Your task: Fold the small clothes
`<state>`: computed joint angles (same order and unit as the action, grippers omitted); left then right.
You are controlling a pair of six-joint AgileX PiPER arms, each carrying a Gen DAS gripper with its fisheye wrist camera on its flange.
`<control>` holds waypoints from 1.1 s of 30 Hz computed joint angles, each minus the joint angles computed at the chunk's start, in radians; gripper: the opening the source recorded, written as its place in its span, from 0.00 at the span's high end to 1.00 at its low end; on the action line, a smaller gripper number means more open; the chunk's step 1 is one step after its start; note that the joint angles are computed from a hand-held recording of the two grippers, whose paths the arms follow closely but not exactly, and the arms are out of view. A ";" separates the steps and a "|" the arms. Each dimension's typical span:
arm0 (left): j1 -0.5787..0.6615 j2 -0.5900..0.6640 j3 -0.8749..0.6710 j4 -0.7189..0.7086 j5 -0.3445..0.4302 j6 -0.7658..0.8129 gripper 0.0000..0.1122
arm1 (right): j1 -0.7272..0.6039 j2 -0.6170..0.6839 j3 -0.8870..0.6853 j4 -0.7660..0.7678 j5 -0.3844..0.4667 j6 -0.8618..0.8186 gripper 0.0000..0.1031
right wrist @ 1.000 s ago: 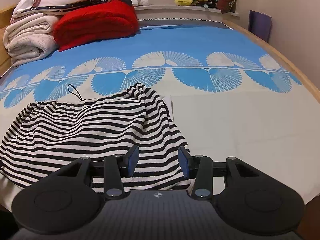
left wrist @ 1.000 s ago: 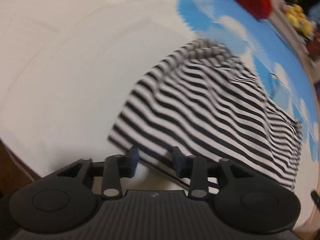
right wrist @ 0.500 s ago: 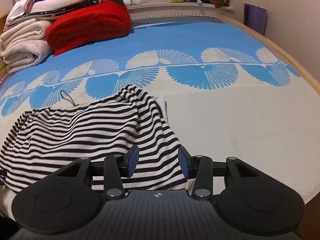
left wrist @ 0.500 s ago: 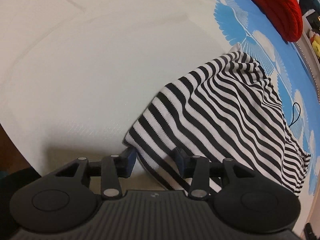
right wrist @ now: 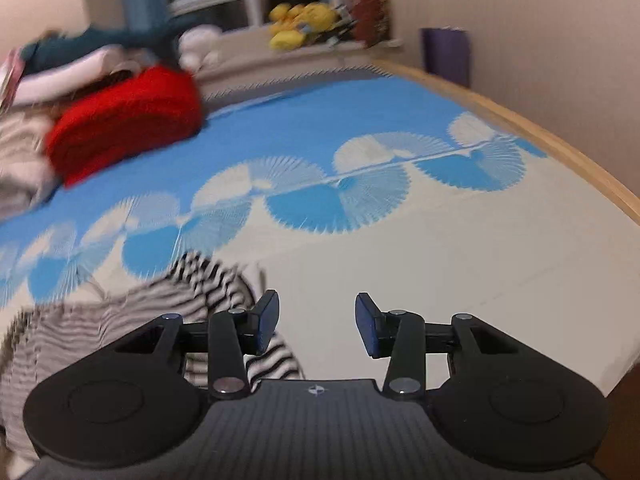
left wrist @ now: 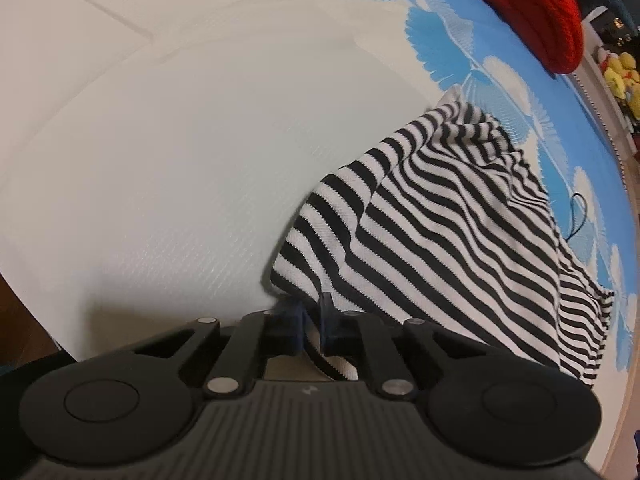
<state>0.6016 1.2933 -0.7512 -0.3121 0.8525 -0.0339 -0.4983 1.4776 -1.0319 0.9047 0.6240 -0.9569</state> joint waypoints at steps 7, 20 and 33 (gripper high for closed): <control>0.117 -0.113 0.012 -0.112 0.039 0.200 0.96 | 0.042 0.016 0.004 -0.075 -0.039 0.096 0.57; 0.365 -0.169 -0.031 -0.132 0.117 0.386 0.98 | 0.118 0.005 0.022 -0.140 -0.090 0.165 0.57; -0.212 -0.379 0.022 -0.134 -0.123 0.179 0.99 | 0.041 0.024 0.009 -0.062 -0.044 0.022 0.57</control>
